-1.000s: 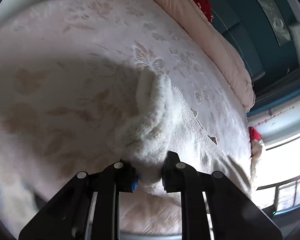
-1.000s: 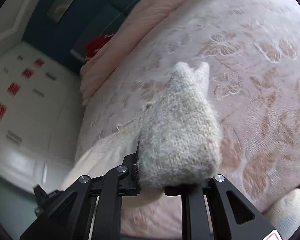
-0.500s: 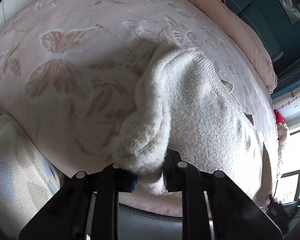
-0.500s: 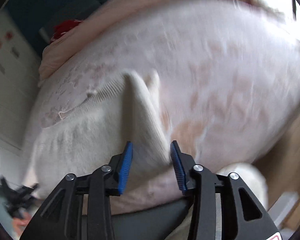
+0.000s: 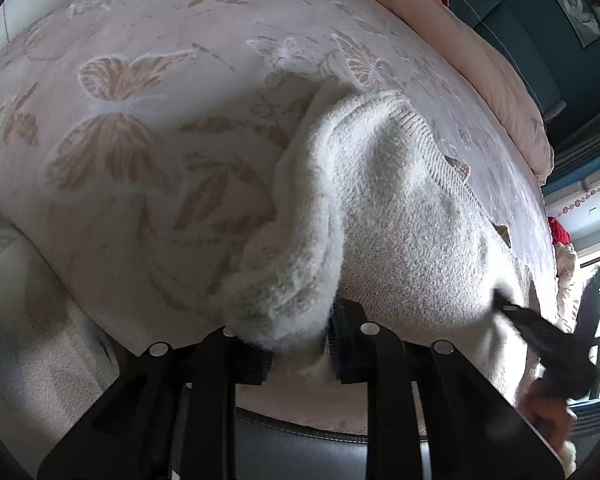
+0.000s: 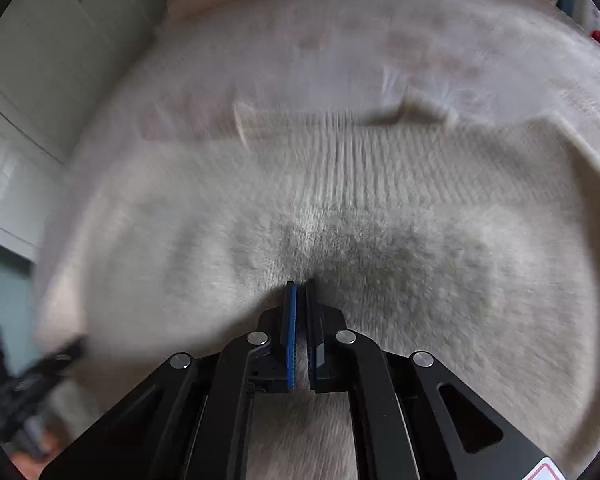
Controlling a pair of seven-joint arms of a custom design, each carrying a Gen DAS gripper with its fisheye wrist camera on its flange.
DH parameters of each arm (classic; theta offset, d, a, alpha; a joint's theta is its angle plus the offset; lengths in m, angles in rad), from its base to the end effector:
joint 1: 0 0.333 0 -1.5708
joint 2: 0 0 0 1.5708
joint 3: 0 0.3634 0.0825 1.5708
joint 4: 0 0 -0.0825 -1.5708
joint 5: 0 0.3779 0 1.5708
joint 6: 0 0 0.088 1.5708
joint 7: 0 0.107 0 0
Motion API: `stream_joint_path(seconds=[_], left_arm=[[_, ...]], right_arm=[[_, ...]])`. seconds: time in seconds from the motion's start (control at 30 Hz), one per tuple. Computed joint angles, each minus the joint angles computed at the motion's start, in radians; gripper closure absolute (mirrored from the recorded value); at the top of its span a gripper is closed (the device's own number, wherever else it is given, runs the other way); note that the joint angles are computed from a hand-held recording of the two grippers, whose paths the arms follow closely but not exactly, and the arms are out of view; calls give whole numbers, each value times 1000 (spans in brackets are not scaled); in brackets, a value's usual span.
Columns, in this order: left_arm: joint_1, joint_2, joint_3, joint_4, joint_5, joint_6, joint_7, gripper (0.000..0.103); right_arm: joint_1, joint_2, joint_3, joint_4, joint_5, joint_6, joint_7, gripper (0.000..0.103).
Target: Fold small clothes
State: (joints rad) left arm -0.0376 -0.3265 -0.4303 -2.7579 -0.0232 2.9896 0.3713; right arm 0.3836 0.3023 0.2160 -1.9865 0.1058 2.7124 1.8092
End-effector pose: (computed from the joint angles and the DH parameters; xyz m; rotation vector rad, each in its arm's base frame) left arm 0.3604 -0.1835 0.4150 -2.6822 1.1873 -0.8047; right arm 0.5445 0.3541 0.4113 -2.1311 1.6535 -0.0503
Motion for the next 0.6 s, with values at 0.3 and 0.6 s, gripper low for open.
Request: stream_joint_path(seconds=[0.3, 0.6], left_arm=[[-13, 14, 11, -3, -49, 31, 18, 81], [28, -82, -47, 152, 72, -60, 75, 87]], right_arm=[[35, 30, -17, 29, -20, -5, 22, 103], [-63, -181, 60, -195, 228, 169, -129, 101]])
